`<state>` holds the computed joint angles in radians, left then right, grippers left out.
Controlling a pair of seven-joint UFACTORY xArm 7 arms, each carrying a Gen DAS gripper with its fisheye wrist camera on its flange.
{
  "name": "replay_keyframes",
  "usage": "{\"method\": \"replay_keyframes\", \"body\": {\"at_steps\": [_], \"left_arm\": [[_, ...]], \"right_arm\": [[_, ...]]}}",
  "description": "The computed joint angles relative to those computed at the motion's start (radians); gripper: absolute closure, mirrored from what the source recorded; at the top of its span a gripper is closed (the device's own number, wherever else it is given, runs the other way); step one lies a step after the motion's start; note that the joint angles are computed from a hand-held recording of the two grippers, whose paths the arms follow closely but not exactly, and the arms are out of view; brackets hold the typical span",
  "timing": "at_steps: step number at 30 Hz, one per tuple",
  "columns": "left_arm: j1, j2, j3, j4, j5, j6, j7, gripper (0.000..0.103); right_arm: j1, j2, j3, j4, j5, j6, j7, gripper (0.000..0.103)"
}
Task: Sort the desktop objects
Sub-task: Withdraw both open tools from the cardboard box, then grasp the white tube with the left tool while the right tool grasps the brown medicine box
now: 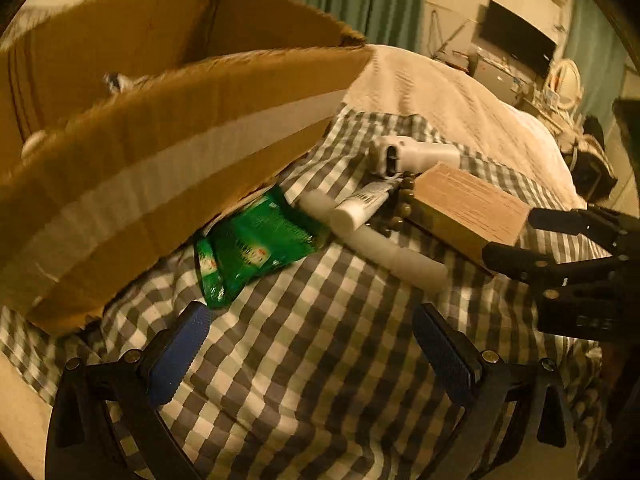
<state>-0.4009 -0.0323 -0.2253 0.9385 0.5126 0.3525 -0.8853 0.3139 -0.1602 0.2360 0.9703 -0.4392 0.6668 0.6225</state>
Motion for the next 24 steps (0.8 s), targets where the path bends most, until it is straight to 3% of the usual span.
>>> {"method": "replay_keyframes", "body": {"at_steps": [5,11,13,14,19,22,24], "left_arm": [[-0.002,-0.002,0.002,-0.009,-0.046,0.015,0.024,0.0],[-0.008,-0.019,-0.015,-0.002,0.012,0.068,-0.02,0.0],[-0.013,-0.028,-0.018,0.001,0.007,0.066,0.014,0.0],[-0.014,-0.03,-0.023,0.007,0.019,0.074,0.016,0.0],[-0.042,0.027,-0.036,0.09,0.023,0.139,-0.021,0.0],[-0.069,0.077,-0.027,0.139,0.009,0.081,-0.027,0.0],[-0.097,0.135,-0.016,0.209,0.033,0.092,-0.031,0.001]], "right_arm": [[-0.005,0.042,-0.021,0.019,0.033,0.022,0.007,0.019],[-0.004,0.073,-0.032,0.026,0.054,-0.008,-0.008,0.007],[0.0,0.055,-0.032,0.002,0.038,-0.032,-0.001,0.011],[-0.001,0.036,-0.032,-0.013,0.038,-0.042,0.008,0.024],[-0.032,-0.097,-0.044,-0.123,0.141,-0.112,0.034,0.025],[-0.06,-0.183,-0.036,-0.178,0.161,-0.102,0.058,0.025],[-0.067,-0.218,-0.037,-0.205,0.186,-0.109,0.044,0.025]]}}
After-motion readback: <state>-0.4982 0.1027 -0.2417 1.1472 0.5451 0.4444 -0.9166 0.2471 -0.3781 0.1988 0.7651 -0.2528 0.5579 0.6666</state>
